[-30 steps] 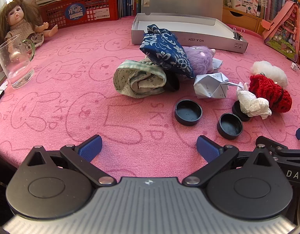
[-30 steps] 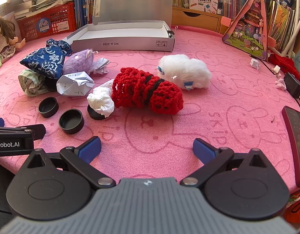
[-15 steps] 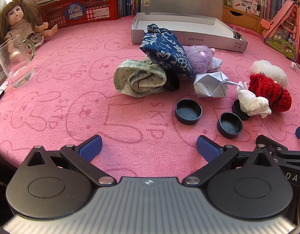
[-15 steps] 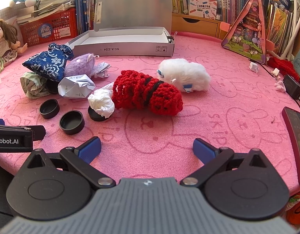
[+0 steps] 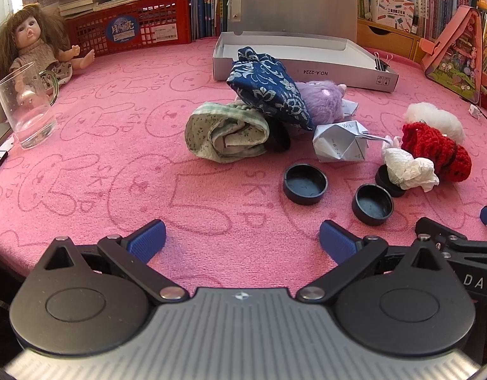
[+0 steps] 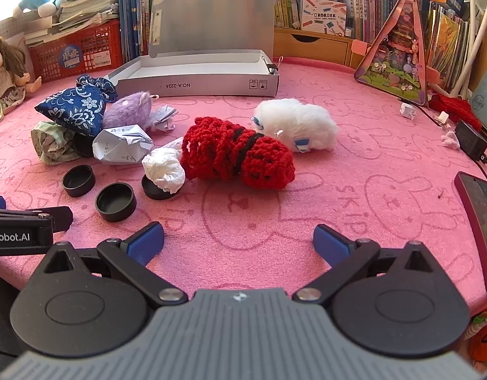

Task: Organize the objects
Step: 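Move both grippers toward the cluttered items on the cloth, then grasp the blue floral pouch with the left gripper while the right grasps the red crocheted item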

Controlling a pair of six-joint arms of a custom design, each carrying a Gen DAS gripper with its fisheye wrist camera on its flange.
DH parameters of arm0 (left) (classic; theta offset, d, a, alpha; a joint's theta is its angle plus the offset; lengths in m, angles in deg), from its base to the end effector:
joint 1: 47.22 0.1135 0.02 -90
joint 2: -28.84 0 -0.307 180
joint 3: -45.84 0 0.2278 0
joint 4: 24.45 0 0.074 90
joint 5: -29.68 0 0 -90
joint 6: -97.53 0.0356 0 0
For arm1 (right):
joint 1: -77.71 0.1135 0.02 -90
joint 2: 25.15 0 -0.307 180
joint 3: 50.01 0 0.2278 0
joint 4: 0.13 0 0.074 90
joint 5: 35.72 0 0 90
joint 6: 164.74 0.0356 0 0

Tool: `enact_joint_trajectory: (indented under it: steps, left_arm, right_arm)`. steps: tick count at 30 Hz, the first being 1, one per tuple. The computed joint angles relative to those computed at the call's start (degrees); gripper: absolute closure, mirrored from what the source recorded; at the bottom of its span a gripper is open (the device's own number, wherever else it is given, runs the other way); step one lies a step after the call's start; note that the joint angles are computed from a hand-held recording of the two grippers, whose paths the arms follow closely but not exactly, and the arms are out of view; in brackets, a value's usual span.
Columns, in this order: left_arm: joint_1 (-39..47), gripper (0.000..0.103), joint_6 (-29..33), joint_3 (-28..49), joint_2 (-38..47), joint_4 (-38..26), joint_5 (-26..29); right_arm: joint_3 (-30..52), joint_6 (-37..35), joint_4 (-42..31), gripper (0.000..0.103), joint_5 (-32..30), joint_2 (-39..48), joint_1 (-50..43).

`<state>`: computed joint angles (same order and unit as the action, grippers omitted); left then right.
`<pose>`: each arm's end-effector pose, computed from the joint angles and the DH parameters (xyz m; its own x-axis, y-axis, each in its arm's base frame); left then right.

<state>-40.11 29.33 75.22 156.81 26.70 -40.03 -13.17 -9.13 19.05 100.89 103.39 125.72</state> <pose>0.2471 0.0184 0.0512 -0.6353 0.2718 -0.7228 0.3797 0.9250 0.0140 0.1758 0.1567 0.0320 -0.5955 0.2736 -0.7553 0.4306 0.9024 -0.0127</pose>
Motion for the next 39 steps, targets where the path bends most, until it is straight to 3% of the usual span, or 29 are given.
enact_joint_trajectory:
  steps: [4, 7, 13, 19, 25, 29, 39]
  left_arm:
    - [0.1, 0.000, 0.4, -0.1, 0.8, 1.2, 0.4]
    - [0.3, 0.000, 1.1, 0.0, 0.9, 1.4, 1.0]
    - [0.0, 0.000, 1.9, -1.3, 2.7, 7.2, 2.3]
    - [-1.6, 0.000, 1.3, 0.0, 3.2, 6.5, 1.4]
    - [-1.5, 0.000, 0.4, 1.0, 3.6, 5.6, 2.1]
    - [-1.3, 0.000, -0.1, 0.8, 4.6, 7.2, 2.4]
    - [-1.0, 0.000, -0.8, -0.2, 6.8, 11.7, 2.8]
  right_arm:
    - [0.2, 1.0, -0.8, 0.000, -0.1, -0.5, 0.0]
    - [-1.6, 0.4, 3.1, 0.000, -0.3, -0.7, -0.2]
    - [-2.5, 0.1, 3.6, 0.000, 1.9, -2.6, -1.1]
    - [-3.0, -1.2, 2.6, 0.000, 4.7, -5.6, -2.9]
    - [-4.4, -3.7, 7.1, 0.000, 4.9, -7.8, -6.4]
    - [-4.6, -4.5, 10.1, 0.000, 2.8, -8.4, -8.9]
    - [1.8, -8.6, 9.7, 0.004, -1.6, -1.8, -13.2]
